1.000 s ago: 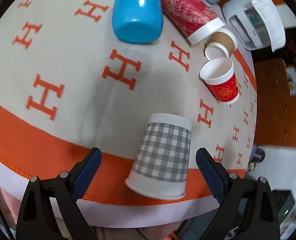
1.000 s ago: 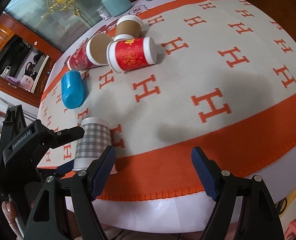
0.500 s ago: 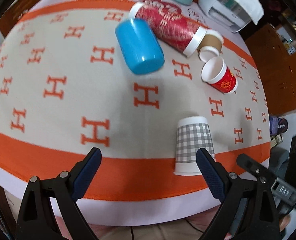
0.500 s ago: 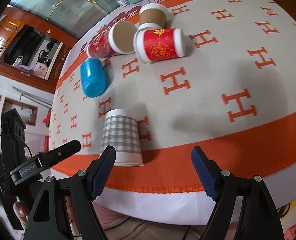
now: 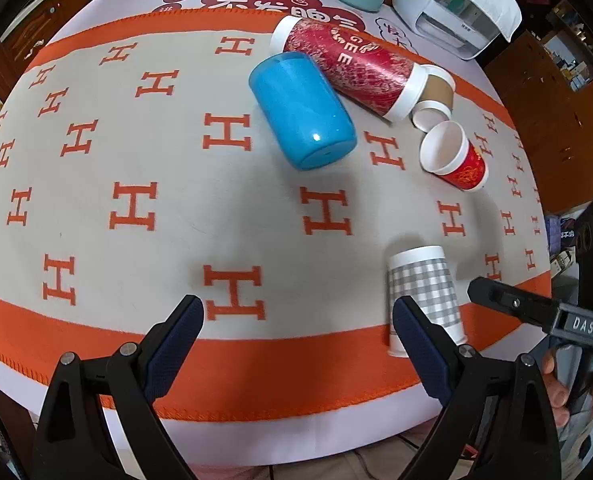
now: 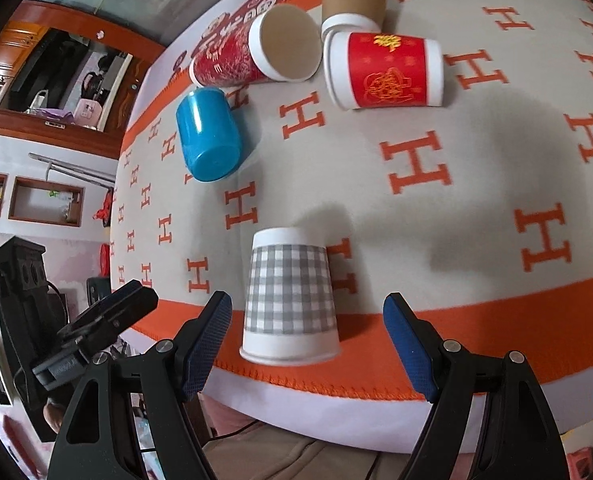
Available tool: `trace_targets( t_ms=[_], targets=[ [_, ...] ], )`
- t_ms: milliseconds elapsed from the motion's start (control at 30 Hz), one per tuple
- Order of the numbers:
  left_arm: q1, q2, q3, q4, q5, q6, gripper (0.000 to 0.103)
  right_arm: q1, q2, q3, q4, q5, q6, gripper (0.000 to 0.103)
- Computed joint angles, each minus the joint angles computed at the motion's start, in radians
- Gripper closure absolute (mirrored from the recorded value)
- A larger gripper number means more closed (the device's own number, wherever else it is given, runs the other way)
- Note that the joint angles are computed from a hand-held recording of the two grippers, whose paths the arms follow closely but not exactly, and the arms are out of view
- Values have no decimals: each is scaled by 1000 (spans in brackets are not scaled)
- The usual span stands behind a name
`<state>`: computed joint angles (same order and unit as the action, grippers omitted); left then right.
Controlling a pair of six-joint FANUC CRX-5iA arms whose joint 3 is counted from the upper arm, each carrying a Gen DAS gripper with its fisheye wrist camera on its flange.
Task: Flip cup upside down
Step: 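Close the right gripper around the upside-down grey checked cup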
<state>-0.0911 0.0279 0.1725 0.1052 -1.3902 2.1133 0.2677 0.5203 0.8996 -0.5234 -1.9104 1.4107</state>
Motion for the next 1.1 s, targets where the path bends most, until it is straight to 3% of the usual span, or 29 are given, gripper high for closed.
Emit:
trace_targets(
  t_ms=[600, 667, 733, 867, 1000, 1067, 1100],
  targets=[
    [61, 10, -70, 30, 10, -78, 8, 86, 215, 194, 16, -112, -77, 24],
    [62, 11, -76, 38, 14, -83, 8, 85, 234, 221, 2, -131, -86, 27],
    [63, 12, -78, 42, 15, -87, 8, 84, 258, 258, -28, -166, -96, 41],
    [59, 14, -74, 41, 15, -84, 8, 91, 261, 269, -52, -188, -87, 45],
    [41, 3, -60, 9, 31, -69, 8, 94, 182, 191, -24, -92, -26, 45],
    [30, -5, -49, -15, 40, -55, 8, 100, 117, 113, 15, 10, 26, 45],
    [23, -8, -45, -29, 48, -47, 8, 109, 60, 31, 52, 112, 70, 45]
  ],
)
